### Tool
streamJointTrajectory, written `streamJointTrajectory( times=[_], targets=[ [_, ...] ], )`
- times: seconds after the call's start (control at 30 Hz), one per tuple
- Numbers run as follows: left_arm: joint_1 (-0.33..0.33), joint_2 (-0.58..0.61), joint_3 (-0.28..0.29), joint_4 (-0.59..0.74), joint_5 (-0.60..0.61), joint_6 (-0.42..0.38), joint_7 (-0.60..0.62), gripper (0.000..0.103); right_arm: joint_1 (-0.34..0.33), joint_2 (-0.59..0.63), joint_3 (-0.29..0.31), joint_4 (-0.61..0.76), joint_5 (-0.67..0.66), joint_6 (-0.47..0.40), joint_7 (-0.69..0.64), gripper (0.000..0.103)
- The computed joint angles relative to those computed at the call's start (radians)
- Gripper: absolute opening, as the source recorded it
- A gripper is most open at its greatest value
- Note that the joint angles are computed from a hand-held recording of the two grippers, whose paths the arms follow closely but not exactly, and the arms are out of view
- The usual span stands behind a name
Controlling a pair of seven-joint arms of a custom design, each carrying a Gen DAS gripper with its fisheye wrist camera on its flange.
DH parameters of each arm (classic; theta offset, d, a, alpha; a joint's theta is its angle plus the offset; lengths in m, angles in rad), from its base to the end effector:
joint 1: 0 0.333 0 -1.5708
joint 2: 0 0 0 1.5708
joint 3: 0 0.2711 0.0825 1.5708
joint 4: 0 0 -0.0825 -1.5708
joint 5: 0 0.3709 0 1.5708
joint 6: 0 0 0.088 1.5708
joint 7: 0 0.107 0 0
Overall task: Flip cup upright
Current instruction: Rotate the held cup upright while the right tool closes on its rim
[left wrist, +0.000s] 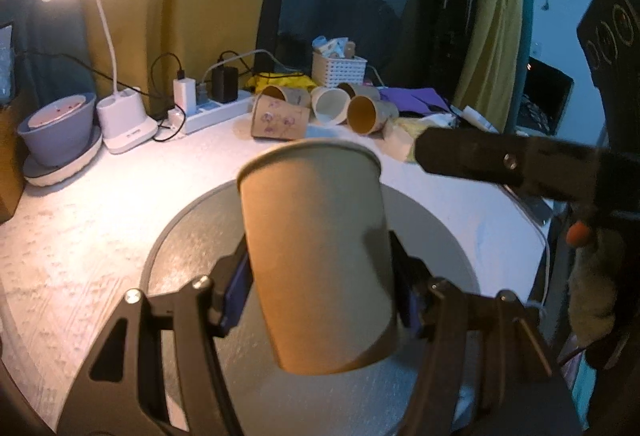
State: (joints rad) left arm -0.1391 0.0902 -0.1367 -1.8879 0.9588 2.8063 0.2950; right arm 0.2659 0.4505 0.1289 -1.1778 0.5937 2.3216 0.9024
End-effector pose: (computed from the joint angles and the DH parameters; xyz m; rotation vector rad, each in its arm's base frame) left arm 0.5769 -0.2015 0.4991 -1.8116 1.4527 -0.9399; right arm 0.6535 0.2585 0.5817 -2.0697 0.8704 -0.2058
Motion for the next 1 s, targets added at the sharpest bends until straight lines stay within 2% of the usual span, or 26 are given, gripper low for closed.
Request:
streamJointTrajectory(
  times=[0.17,0.23,0.3,0.37,0.57,0.83,1.0],
  targets=[
    [-0.002,-0.064,-0.005,-0.077,0.121,0.022,-0.089,0.062,-0.015,-0.102,0.01,-0.143,0.069,-0.005,-0.024,0.068],
    [0.002,-0.091,-0.013,-0.106,0.181,0.028,-0.137,0.062,-0.015,-0.137,0.007,-0.192,0.09,-0.001,-0.026,0.072],
    [0.009,-0.111,-0.022,-0.13,0.216,0.039,-0.165,0.062,-0.015,-0.174,0.003,-0.244,0.114,0.005,-0.029,0.073],
    [0.016,-0.131,-0.031,-0.154,0.241,0.052,-0.19,0.062,-0.007,-0.218,-0.004,-0.308,0.123,0.039,-0.032,0.073],
    [0.042,-0.195,-0.059,-0.21,0.426,0.105,-0.364,0.062,0.002,-0.317,-0.012,-0.424,0.174,0.029,-0.063,0.073],
    [0.047,-0.261,-0.092,-0.254,0.61,0.099,-0.53,0.062,0.014,-0.397,-0.031,-0.51,0.263,-0.009,-0.105,0.075],
    [0.037,-0.298,-0.106,-0.274,0.7,0.075,-0.614,0.062,0.012,-0.424,-0.043,-0.531,0.325,-0.067,-0.119,0.076]
  ],
)
